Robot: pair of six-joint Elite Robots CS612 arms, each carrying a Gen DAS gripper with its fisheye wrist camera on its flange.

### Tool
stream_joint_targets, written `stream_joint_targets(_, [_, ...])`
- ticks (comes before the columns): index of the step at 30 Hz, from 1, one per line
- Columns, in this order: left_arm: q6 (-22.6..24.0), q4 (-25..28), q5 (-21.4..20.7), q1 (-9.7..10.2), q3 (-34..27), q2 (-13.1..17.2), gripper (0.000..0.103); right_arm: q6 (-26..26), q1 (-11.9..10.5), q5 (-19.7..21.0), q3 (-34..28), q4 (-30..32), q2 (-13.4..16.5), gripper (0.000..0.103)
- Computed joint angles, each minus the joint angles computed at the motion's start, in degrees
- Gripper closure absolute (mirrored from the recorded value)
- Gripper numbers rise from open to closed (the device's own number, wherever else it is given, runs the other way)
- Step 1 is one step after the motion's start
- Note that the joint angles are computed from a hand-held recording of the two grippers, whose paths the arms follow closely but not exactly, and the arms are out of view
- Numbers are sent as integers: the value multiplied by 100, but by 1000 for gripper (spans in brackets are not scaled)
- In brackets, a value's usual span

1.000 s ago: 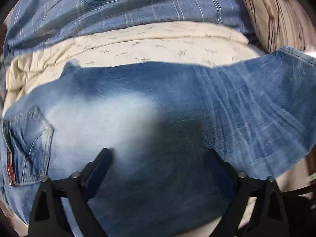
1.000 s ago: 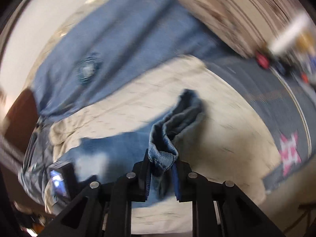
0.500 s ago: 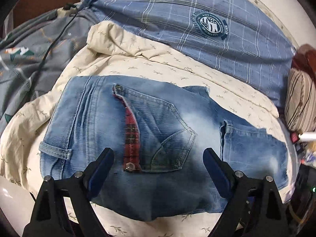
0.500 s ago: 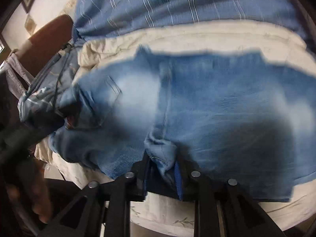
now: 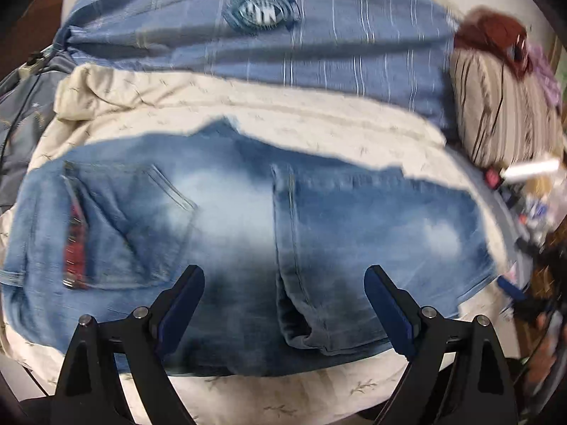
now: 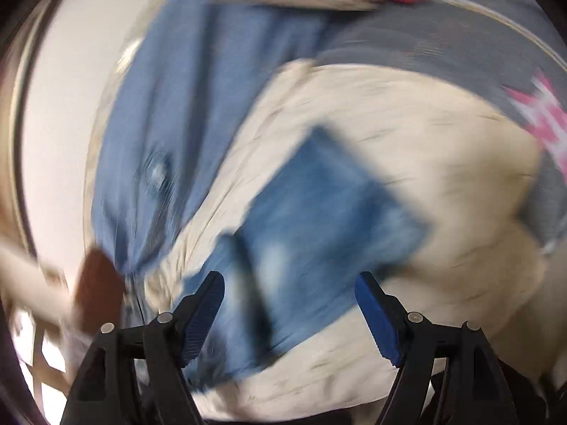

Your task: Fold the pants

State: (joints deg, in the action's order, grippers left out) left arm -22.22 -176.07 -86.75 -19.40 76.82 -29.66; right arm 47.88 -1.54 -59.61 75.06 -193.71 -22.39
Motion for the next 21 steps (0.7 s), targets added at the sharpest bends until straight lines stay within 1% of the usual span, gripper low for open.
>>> stream_joint_targets(1, [10,131,6,-13,-49,30,11,216,-61,19,-4,23,34,25])
stream_joint_targets(2, [5,271,40,-22,-117,77,11,273,-85,13,-40,85,55,27])
stream_joint_targets(4, [-18,457,78,-24,-186,118,11,243,-92,-134,-101,273,74,27])
stream_joint_targets(5, [-13,446,95,-25,-185,124,11,222,-90,-124,-150,450,82,30])
stream_joint_targets(6, [-6,428,108,-29,-180,125,11,230,-66,-196,-180,599,76,32])
stream_joint_targets(7, [3,421,92,-26,-178,121,11,206,-48,-266,-203,624,77,33])
stream_joint_targets(8, [0,417,63,-19,-170,114,11,97,-44,-328,-215,685,63,36])
stream_joint_targets(9, [8,427,32,1,-166,105,11,-27,8,-472,-353,910,80,44])
stream_joint_targets(10, [17,428,3,12,-156,96,11,-91,51,-606,-446,1115,93,48])
stream_joint_targets(11, [15,410,0,20,-147,90,11,-181,68,-726,-464,1270,72,63])
stream_joint_targets(12, [-23,371,12,26,-102,62,11,-352,81,-889,-456,1464,21,78])
stream_joint_targets(14, [-100,289,-98,80,-52,46,11,-625,96,-1052,-402,1552,-52,79])
stream_joint_targets(15, [-155,208,-116,98,-5,30,11,-878,153,-1327,-359,1614,-132,79])
stream_joint_targets(17, [-194,145,-91,127,50,3,11,-1447,317,-1902,-296,1620,-292,79])
stream_joint_targets(19, [-288,37,-137,177,116,-23,11,-1957,477,-2332,-229,1450,-432,79])
stream_joint_targets(21, [-403,-96,-141,231,212,-68,11,-2495,647,-2497,-189,1191,-519,79])
